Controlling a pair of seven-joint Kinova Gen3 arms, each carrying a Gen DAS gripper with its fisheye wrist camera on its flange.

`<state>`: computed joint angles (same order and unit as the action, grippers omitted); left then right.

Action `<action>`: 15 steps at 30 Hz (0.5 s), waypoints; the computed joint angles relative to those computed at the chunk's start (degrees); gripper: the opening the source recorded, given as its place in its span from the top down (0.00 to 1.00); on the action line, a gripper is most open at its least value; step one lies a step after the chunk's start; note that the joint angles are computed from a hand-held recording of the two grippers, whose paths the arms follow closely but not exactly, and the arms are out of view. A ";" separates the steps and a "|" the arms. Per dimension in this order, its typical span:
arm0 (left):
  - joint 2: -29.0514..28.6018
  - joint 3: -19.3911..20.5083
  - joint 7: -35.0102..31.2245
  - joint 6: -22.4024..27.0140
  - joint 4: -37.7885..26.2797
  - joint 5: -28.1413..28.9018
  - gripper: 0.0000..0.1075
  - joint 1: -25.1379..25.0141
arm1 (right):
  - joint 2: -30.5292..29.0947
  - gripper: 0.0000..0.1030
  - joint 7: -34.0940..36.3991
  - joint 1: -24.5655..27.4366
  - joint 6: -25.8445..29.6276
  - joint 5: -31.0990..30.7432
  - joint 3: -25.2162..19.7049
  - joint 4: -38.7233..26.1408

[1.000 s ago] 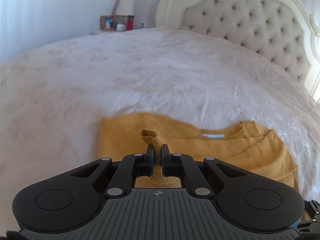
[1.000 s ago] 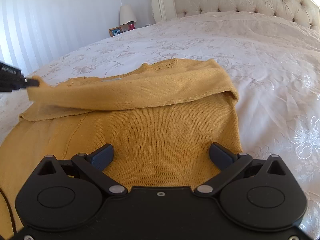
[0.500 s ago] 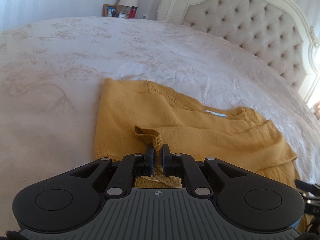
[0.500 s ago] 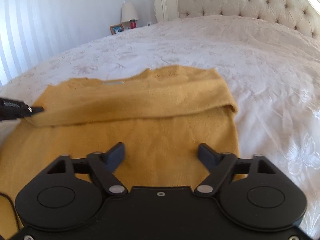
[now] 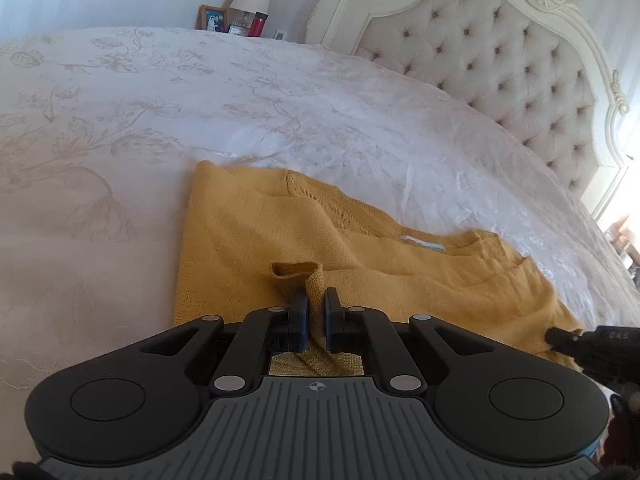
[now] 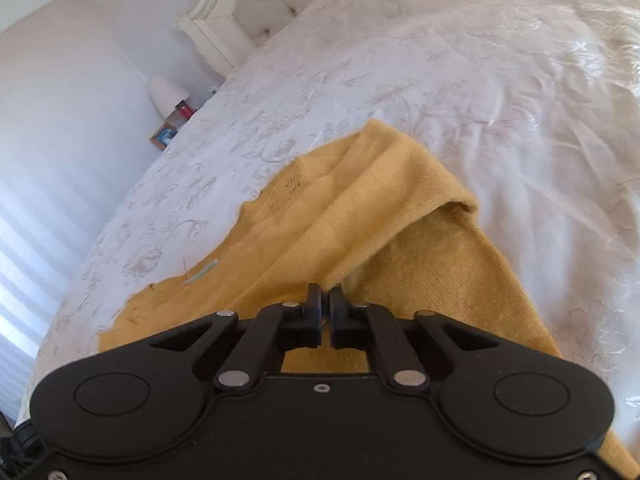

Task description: Fold small clothes

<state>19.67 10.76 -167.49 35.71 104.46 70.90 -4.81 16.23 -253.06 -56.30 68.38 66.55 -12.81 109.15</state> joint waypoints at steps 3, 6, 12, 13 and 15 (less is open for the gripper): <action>-1.06 -0.05 -2.03 0.08 0.64 0.90 0.92 -0.37 | -1.15 0.90 5.00 -3.79 2.39 -4.32 2.43 -1.90; -1.50 -0.78 -0.52 -0.49 0.46 -0.80 0.92 0.46 | -2.01 0.90 11.99 0.31 1.47 -9.49 -1.76 -3.13; -0.90 -0.53 6.24 -1.28 -0.92 -8.19 0.91 1.17 | 0.85 0.78 25.98 2.73 14.29 -10.02 -8.30 -10.59; -0.62 -0.11 6.48 -1.07 -1.04 -7.87 0.91 0.67 | 1.52 0.72 28.31 3.19 16.61 -7.90 -9.73 -11.49; -0.17 0.68 5.60 -0.89 -0.96 -6.63 0.91 -0.28 | 2.59 0.51 32.97 6.92 18.43 -3.24 -14.76 -12.65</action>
<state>19.50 11.44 -161.90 34.82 103.50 64.27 -5.08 18.81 -220.10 -49.38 86.82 63.31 -27.57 96.50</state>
